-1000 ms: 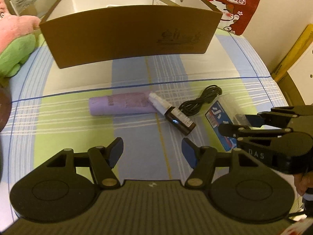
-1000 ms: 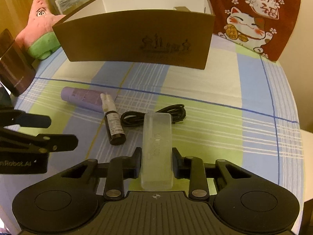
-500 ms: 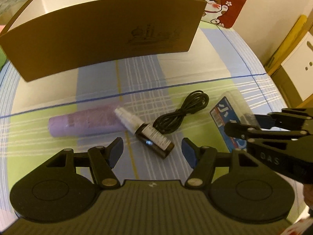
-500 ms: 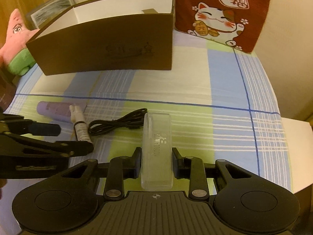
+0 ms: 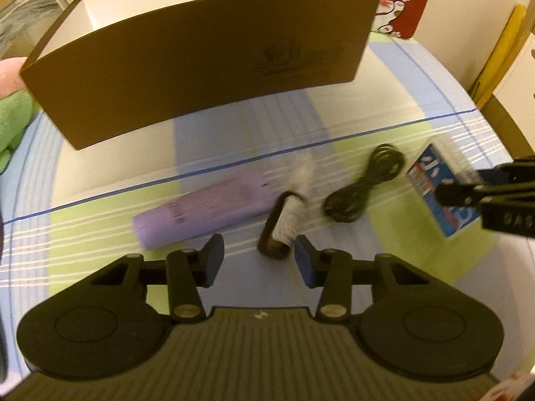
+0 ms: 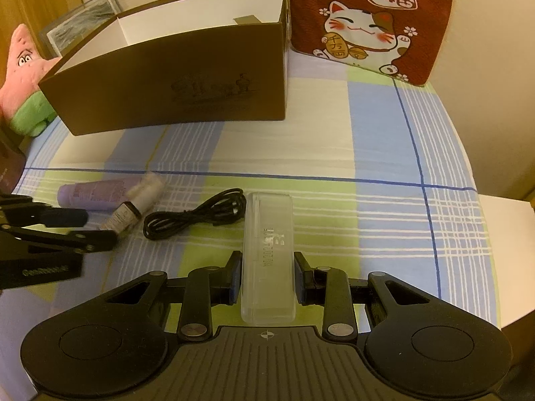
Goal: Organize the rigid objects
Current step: 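Grasp the brown spray bottle with the left gripper while the right gripper holds the clear case, then hold the spray bottle in the left gripper and the clear case in the right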
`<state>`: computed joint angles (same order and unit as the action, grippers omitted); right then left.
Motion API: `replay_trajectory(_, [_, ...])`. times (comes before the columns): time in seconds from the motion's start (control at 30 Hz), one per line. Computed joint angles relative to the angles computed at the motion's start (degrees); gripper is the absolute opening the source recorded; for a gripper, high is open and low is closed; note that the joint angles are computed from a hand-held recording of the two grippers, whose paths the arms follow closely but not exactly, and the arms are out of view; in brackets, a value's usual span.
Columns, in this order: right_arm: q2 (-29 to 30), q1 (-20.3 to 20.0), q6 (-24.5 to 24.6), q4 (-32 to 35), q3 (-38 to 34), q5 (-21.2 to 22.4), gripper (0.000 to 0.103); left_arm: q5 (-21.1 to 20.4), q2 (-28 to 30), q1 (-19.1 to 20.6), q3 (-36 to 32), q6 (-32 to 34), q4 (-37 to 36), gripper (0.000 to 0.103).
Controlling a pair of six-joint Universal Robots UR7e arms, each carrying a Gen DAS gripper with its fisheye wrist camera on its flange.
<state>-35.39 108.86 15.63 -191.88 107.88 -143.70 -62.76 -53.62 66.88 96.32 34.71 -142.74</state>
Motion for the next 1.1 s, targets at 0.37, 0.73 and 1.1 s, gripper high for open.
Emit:
replay_trajectory(0.37, [-0.4,-0.2,0.6,-0.4,0.6,-0.1,0.028,-0.1,0.4,-1.7,3.3,18.6,-9.3,0.042])
replay_trajectory(0.73, [-0.4,-0.1,1.3,-1.0,1.0,-0.4,0.028,-1.1,1.8,-1.5,1.9,21.1,-4.1,0.024])
replay_trajectory(1.1, [-0.6,0.1,1.8,-0.2,1.2,-0.1,0.028,-4.0,-1.3,-1.2,0.6,0.2,9.0,0.019])
